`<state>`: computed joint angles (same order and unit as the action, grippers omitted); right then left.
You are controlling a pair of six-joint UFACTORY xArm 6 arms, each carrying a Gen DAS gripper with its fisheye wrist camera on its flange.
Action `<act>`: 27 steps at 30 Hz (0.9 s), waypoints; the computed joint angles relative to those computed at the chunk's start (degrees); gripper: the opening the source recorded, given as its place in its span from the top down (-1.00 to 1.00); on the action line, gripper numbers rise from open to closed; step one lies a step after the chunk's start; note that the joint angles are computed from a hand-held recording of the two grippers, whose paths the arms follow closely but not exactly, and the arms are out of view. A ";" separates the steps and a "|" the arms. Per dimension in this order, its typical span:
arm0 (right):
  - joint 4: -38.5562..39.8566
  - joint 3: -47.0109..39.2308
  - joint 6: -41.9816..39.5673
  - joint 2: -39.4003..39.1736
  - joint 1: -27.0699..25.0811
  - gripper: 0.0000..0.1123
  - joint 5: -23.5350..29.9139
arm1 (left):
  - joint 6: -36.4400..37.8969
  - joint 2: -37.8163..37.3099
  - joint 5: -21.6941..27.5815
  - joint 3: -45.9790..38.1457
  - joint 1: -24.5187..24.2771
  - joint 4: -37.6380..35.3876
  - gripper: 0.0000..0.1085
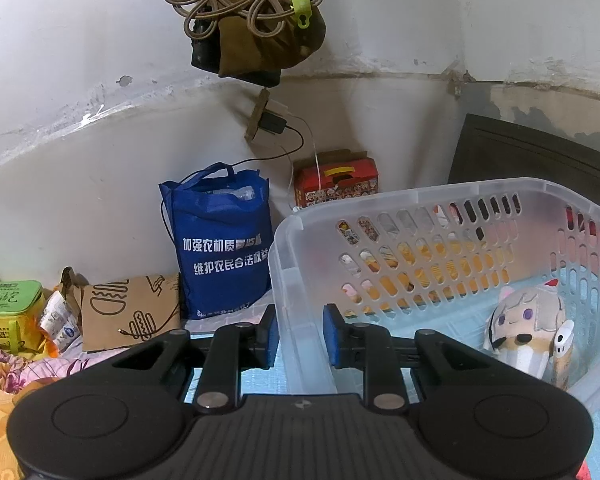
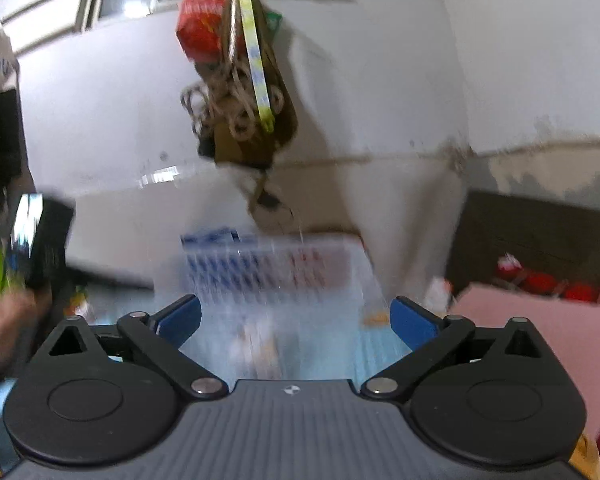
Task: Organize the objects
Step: 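Grasp the pink tissue pack with the right gripper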
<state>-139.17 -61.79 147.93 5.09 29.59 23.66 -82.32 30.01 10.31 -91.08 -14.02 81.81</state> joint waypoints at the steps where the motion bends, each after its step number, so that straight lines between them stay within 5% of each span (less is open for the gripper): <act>1: 2.47 1.16 -2.27 0.14 0.32 -0.83 0.14 | -0.24 -0.02 0.08 0.03 -0.01 0.27 0.48; 13: 2.48 10.18 10.56 1.84 6.71 -0.83 8.35 | -1.59 -0.24 0.59 0.18 -0.07 1.85 0.48; 20: 4.61 5.72 5.97 5.05 6.96 -0.83 7.10 | -1.44 -0.18 0.45 0.07 0.03 1.77 0.48; 27: 15.65 -6.62 -10.54 11.05 4.03 -0.83 -3.54 | -1.84 -0.05 0.13 -0.15 0.26 2.17 0.48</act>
